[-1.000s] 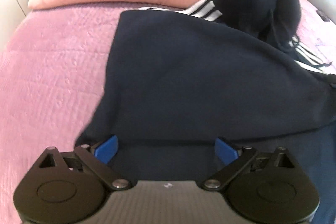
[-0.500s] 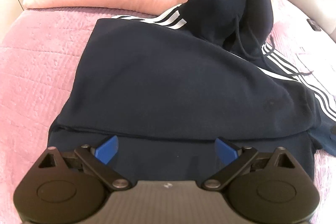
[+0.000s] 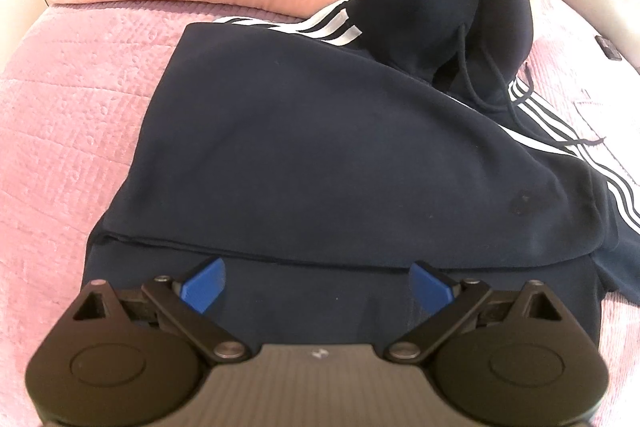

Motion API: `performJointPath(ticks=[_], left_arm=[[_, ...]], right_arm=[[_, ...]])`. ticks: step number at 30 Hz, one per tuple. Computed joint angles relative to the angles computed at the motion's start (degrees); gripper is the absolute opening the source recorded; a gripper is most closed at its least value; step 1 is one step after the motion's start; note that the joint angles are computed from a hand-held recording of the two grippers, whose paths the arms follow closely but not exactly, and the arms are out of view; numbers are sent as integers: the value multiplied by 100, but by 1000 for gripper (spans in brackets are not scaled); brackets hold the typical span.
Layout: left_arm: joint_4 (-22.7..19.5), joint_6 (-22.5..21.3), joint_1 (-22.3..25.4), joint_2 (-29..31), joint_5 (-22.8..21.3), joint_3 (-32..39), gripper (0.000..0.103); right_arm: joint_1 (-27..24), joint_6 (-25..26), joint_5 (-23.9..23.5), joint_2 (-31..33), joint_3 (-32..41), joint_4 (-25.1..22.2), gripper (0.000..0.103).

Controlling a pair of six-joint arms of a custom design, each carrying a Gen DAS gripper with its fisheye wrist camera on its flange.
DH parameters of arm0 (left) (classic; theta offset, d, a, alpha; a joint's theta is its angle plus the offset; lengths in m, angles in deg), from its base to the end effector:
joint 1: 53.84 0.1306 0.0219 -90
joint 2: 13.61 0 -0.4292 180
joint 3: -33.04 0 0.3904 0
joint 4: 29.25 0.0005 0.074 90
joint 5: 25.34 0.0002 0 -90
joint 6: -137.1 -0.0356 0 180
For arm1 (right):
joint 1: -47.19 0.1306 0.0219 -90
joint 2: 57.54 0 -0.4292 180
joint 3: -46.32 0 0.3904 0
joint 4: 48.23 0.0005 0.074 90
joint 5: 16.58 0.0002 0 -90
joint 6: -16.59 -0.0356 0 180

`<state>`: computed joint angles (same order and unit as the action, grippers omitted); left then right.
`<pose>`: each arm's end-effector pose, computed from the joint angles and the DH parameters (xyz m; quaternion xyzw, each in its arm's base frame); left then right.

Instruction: Fold large clothes

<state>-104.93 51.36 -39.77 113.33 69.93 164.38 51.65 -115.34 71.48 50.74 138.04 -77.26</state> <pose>0.6838 0.1675 0.3999 -0.1496 0.9743 -0.0313 0.1657 0.6054 0.0479 0.3485 0.2913 0.8787 0.1632 0.3412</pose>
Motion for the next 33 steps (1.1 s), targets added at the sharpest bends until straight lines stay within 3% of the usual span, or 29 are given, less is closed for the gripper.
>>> performJointPath(ticks=[7,14,15,16,17,23,26,29,31,33], left_arm=[[-15,66,79,13,59,7,100],[47,125,179,-26,60,-35,100],[68,115,201,-39,69,-51,99],[100,115,227,-59,83,-77,99],[136,120,258,-79,103,-106,99],[153,121,484,-93,266,-61,99],[226,116,609,-102,389,8,99],[404,19,751,-194,531,-8,99],[562,-50,878,-291,629,-70,99],[680,-64,1010,-365,709,-119,99]], right_arm=[[-463,-1321,93,-10,-709,1691,80],[-492,-1473,878,315,-515,2245,79],[-472,-1598,1058,343,-456,2176,59],[-455,-1679,1261,344,-369,1958,17],[-425,-1690,1419,345,-289,1813,9],[-12,-941,1900,54,-82,2752,8],[431,-599,1732,-31,291,3605,8],[1056,227,1222,148,975,4087,8],[1478,746,843,433,1564,4029,8],[1933,1057,377,884,2368,3374,9]])
